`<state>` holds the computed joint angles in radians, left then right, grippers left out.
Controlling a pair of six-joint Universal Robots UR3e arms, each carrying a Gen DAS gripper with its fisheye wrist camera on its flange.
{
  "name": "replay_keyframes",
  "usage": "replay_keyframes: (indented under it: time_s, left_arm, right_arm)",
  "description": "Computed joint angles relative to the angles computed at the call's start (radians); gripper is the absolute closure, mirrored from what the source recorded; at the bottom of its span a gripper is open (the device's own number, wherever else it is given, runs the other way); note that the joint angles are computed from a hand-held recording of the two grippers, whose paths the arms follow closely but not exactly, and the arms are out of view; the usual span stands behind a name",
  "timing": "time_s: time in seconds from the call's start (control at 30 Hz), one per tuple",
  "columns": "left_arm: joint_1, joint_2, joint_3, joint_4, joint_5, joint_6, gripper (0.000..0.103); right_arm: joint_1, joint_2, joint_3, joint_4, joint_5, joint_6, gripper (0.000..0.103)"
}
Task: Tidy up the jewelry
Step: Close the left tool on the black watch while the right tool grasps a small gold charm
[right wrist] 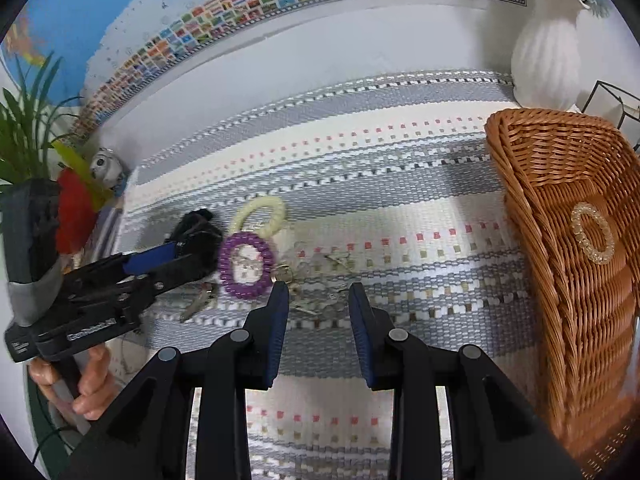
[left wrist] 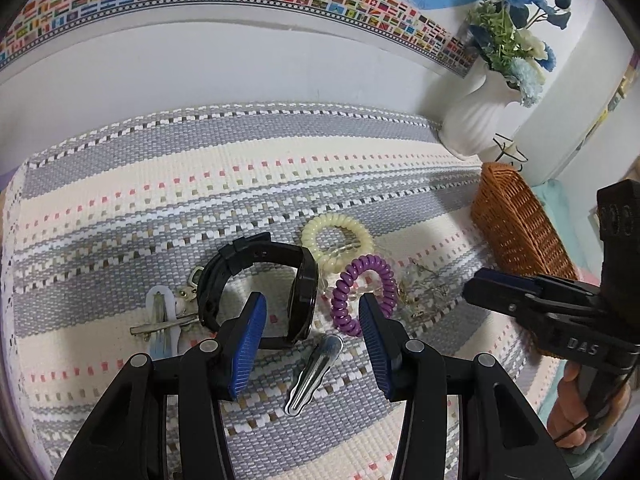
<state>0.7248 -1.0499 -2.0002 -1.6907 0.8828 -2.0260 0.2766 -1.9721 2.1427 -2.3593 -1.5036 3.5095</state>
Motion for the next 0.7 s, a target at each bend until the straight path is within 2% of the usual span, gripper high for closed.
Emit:
replay_keyframes:
  time_s: [0.2, 0.37, 0.47, 0.7]
  left_arm:
    - [-0.008, -0.009, -0.01, 0.018, -0.002, -0.009, 0.054]
    - [-0.003, -0.026, -0.002, 0.0, -0.014, -0.006, 0.054]
    - [0.002, -0.023, -0.003, -0.005, -0.017, 0.0, 0.054]
    - [0.01, -0.022, -0.009, -0.012, -0.01, 0.013, 0.054]
  right_arm:
    - [-0.017, 0.046, 0.016, -0.032, -0.017, 0.0, 0.069]
    - [0.026, 0.112, -0.002, -0.067, -0.092, 0.003, 0.069]
    - [0.056, 0.146, -0.017, -0.086, -0.14, 0.004, 0.076]
    - [0.056, 0.205, -0.029, -0.122, -0.144, 0.003, 0.076]
